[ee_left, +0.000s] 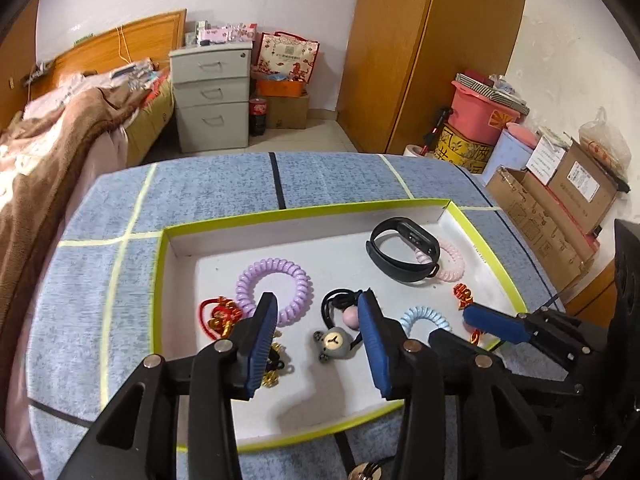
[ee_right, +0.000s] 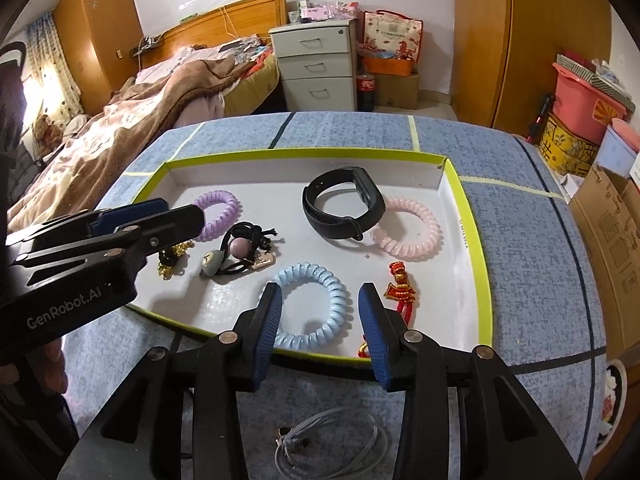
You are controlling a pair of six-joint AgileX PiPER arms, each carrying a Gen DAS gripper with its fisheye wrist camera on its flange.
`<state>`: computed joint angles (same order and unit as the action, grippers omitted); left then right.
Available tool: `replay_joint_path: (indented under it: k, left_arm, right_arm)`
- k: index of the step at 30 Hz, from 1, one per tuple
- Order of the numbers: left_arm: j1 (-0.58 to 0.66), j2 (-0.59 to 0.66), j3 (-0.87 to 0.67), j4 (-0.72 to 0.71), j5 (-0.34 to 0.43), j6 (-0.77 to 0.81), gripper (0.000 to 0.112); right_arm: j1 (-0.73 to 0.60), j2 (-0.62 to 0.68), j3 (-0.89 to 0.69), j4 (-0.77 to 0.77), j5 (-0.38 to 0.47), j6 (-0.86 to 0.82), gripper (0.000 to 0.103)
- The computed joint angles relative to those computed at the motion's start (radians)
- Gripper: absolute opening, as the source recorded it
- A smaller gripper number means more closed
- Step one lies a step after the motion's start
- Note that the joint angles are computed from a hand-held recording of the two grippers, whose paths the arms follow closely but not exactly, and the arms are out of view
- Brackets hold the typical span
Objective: Organize jewelry
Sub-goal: 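Carry both hair ties into the green box and open both grippers to release them, then move the right gripper to the grey coiled cable and close on it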
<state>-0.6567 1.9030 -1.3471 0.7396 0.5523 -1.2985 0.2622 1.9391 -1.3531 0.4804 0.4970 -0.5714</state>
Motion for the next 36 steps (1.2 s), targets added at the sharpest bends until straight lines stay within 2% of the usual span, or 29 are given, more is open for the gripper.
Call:
replay_joint_path:
  k: [4,18,20,26,29,32,36]
  left_arm:
    - [-0.021,-0.041,0.045,0.049,0.003,-0.078,0.045]
    - [-0.196,-0.151,0.175,0.239,0.196,-0.384,0.047]
    - [-0.214,-0.169,0.200,0.246,0.198,-0.417,0.047]
    - [-0.287,-0.179,0.235,0.268,0.277,-0.490,0.048]
    - [-0.333,-0.168,0.233,0.275,0.355,-0.510,0.048]
    - [-0.361,-0.177,0.258,0.277,0.363,-0.553,0.049]
    - [-0.400,-0.158,0.251,0.268,0.429,-0.572,0.049]
  right_arm:
    - [-0.002,-0.032,0.037,0.029,-0.014,-0.022,0.041]
    - [-0.032,-0.199,0.228,0.241,-0.075,-0.234,0.041]
    - [-0.037,-0.221,0.251,0.252,-0.079,-0.254,0.041]
    - [-0.056,-0.272,0.326,0.327,-0.093,-0.357,0.041]
    - [-0.074,-0.289,0.358,0.365,-0.095,-0.412,0.041]
    - [-0.090,-0.302,0.386,0.391,-0.099,-0.457,0.041]
    - [-0.109,-0.314,0.413,0.407,-0.100,-0.498,0.043]
